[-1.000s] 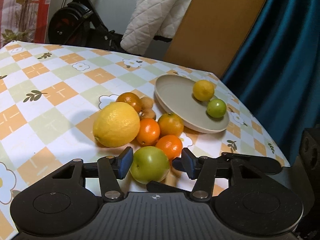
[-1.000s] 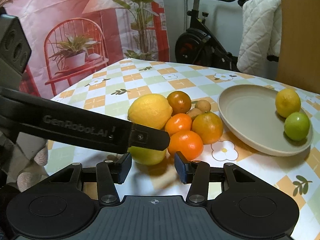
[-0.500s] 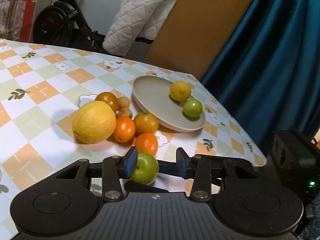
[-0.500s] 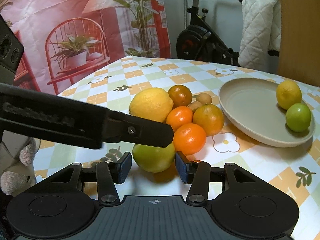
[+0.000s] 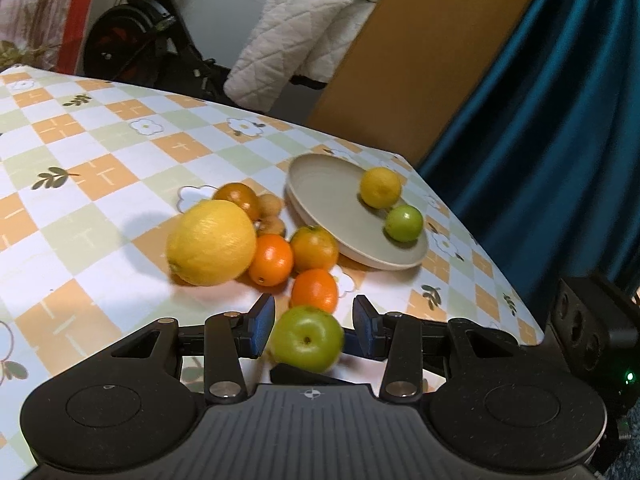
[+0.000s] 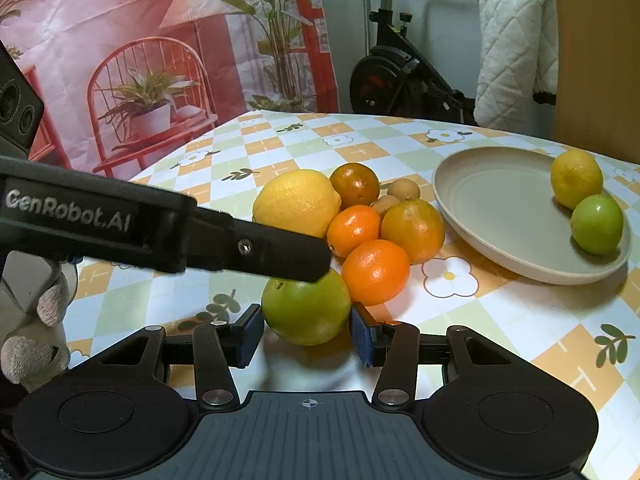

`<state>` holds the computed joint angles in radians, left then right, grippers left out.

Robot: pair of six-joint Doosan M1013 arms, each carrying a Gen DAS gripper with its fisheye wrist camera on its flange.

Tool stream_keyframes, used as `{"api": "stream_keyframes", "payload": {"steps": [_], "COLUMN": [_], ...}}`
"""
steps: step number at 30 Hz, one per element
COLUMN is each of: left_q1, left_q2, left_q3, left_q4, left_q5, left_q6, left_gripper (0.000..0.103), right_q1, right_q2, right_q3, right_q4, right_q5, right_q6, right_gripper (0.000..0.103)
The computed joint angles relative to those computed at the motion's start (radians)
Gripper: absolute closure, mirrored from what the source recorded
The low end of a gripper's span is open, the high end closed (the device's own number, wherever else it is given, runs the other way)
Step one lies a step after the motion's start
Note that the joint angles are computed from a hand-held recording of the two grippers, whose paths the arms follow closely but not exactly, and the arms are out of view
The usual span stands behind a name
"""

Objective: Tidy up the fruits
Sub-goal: 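Lower the left gripper onto the pale yellow-green fruit and close on it, then carry the pale yellow-green fruit with the left gripper onto the plate and open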

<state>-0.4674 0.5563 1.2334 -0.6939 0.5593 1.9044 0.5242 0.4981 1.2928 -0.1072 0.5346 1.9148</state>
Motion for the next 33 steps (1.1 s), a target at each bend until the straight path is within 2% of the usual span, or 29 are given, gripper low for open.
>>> {"api": "stream_keyframes", "payload": {"steps": [5,9,14,17,28,33], "left_q1": [0.001,-0.001,0.0,-0.002,-0.011,-0.02], "left_q2": [0.009,0.018,0.022,0.026,0.014,0.014], "left_q3": [-0.016,-0.028,-0.031,-0.036,-0.025,-0.041], "left_q4": [0.044,0.072,0.056,0.062,0.057,0.066], "left_q5": [0.028,0.06,0.074,0.1,0.07,0.068], "left_q6": [-0.054,-0.066,-0.055,-0.046,-0.019,-0.011], "left_gripper": [0.052,0.051,0.051,0.055,0.055,0.055], "right_q1": [-0.001,-0.001,-0.002,-0.002,-0.001,-0.003], "right_q2": [0.0,0.0,-0.002,-0.002,-0.017,-0.032], "right_q3": [-0.001,-0.001,0.003,0.002,0.019,0.034], "right_q4": [0.004,0.01,0.015,0.016,-0.016,-0.065], "right_q5": [0.0,0.002,0.001,0.001,-0.026,-0.052], "right_q6": [-0.002,-0.003,-0.004,-0.005,0.036,0.098], "right_gripper": [0.06,0.06,0.06,0.06,0.06,0.06]}}
